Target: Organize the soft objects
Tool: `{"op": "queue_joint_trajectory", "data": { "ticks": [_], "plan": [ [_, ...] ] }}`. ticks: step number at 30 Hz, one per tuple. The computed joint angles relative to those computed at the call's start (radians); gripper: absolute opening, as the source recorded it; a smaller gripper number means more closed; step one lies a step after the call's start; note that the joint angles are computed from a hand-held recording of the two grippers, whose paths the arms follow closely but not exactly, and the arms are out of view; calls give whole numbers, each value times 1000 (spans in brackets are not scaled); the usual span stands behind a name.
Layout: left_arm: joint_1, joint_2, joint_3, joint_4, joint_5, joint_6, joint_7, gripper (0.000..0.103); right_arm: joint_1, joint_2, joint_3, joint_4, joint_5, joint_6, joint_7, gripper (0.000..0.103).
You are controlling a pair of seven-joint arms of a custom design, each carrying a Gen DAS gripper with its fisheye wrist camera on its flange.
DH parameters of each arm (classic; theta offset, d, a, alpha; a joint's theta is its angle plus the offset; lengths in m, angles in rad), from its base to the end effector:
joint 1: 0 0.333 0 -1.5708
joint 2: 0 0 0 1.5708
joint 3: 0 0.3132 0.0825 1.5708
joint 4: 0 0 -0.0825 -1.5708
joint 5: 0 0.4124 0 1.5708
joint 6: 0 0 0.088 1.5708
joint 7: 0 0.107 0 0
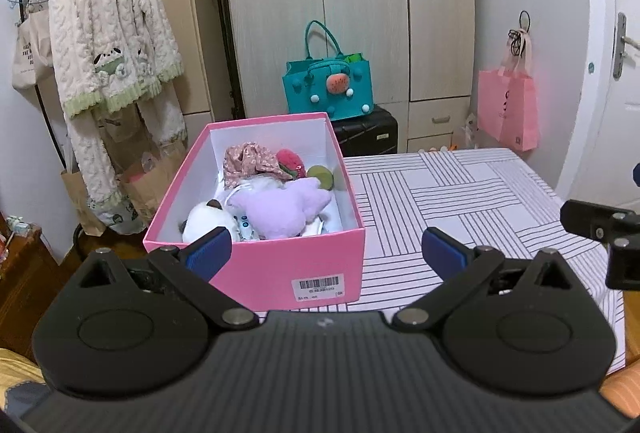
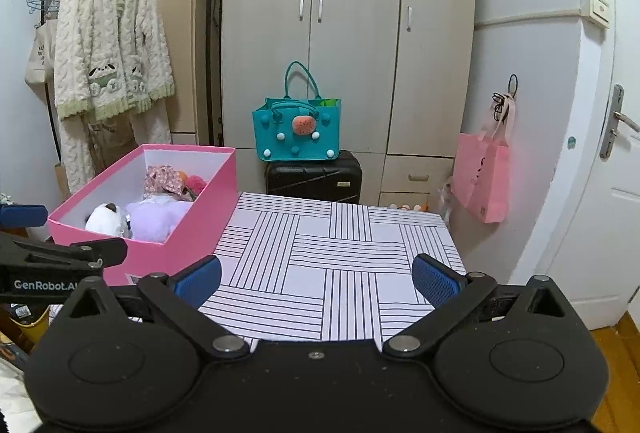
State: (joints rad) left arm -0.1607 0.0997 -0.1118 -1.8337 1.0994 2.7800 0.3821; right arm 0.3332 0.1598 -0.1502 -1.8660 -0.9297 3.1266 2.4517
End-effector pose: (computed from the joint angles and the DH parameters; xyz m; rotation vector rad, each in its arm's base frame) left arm 0.6236 -0.2126 0.5405 -1.5803 1.5253 -0.8460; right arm 0.6329 0.1934 0.5202 -1.7031 1.3353 -0.9100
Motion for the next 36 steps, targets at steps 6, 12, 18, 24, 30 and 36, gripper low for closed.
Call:
{"op": "queue_joint_trajectory", "data": {
  "ticks": [6, 12, 18, 24, 30, 36],
  "plan": [
    [-5, 7, 3, 5, 51, -11, -37, 103, 4, -3, -14, 4, -111, 7, 117, 103],
    [-9, 12, 6, 10, 114, -32, -99, 103, 18, 10, -33, 26, -250, -1, 262, 103],
    [-6, 7, 3, 3, 142, -42, -125, 103, -6, 9, -8, 47, -414, -18, 420, 103],
    [-3, 9, 0, 5, 134, -52, -120, 103, -51, 9, 44, 46, -401, -27, 400, 103],
    [-1, 7, -1, 1, 129, -50, -114, 103, -55, 13, 50, 46, -368, -28, 368, 103],
    [-1, 6, -1, -1, 129, -48, -113, 103, -47, 16, 41, 44, -334, -23, 339, 103]
  ]
}}
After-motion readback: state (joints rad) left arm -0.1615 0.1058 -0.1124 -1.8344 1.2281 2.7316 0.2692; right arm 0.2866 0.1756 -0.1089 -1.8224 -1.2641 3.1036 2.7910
